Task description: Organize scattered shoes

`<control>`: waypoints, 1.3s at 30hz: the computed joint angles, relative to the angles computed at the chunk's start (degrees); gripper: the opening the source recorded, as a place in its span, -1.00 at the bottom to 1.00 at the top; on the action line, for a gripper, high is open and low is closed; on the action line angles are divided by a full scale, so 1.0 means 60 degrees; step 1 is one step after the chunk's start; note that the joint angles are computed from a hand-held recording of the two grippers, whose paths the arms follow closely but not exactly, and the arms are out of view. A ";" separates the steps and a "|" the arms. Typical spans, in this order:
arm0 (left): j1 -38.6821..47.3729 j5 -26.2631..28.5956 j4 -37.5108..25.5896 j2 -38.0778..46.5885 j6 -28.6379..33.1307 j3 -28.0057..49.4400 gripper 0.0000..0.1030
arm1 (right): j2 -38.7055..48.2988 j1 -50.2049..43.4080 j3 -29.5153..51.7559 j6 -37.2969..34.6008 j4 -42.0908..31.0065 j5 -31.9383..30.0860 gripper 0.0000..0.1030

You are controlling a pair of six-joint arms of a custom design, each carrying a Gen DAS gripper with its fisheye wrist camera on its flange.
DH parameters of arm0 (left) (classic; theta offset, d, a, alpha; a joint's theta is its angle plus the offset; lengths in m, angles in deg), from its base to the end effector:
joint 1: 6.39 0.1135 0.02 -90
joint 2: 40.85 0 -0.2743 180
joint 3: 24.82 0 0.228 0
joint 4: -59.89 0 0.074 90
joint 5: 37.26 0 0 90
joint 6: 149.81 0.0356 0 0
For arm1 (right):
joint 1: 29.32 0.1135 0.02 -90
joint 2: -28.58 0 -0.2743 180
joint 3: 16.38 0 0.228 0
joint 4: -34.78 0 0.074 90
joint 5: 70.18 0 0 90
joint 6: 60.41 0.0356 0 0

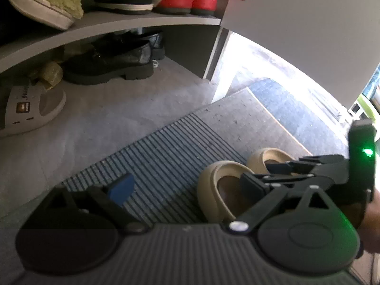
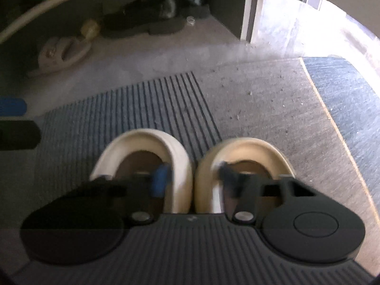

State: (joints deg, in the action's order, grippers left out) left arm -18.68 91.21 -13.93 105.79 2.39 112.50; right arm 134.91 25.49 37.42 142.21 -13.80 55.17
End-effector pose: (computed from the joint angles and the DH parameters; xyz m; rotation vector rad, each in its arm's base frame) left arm 0.4704 -0.1251 0.1263 1.6473 2.0751 -0.7710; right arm 0.1413 0.1646 0.0947 1.1541 2.2523 -0.3328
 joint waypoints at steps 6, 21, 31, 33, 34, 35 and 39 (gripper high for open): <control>0.0030 0.0053 0.0576 -0.0038 -0.0344 -0.0163 0.88 | 0.1115 0.0997 0.1226 0.1565 -0.1769 0.1064 -0.34; 0.0402 0.0284 0.2184 0.0069 -0.2108 0.0073 0.88 | 0.0245 -0.0864 0.0586 -0.4055 0.2251 0.0918 -0.34; 0.0161 0.0169 0.4178 -0.0459 -0.3271 -0.1079 0.88 | -0.2196 -0.5621 0.0755 -0.9498 0.1197 -0.5089 0.33; 0.0194 0.0190 0.4405 -0.0451 -0.3482 -0.1073 0.88 | -0.1930 -0.6496 0.1315 -1.0092 0.0506 -0.6659 0.44; 0.0222 0.0201 0.4552 -0.0460 -0.3518 -0.1096 0.88 | -0.1779 -0.6628 0.1478 -1.0194 0.0354 -0.6948 0.49; 0.0260 0.0184 0.4786 -0.0493 -0.3535 -0.1175 0.88 | -0.1383 -0.6876 0.1817 -1.0450 0.0076 -0.7462 0.49; 0.0426 0.0097 0.5498 -0.0536 -0.3576 -0.1293 0.88 | 0.0525 -0.7441 0.3221 -1.1319 -0.1104 -0.8998 0.49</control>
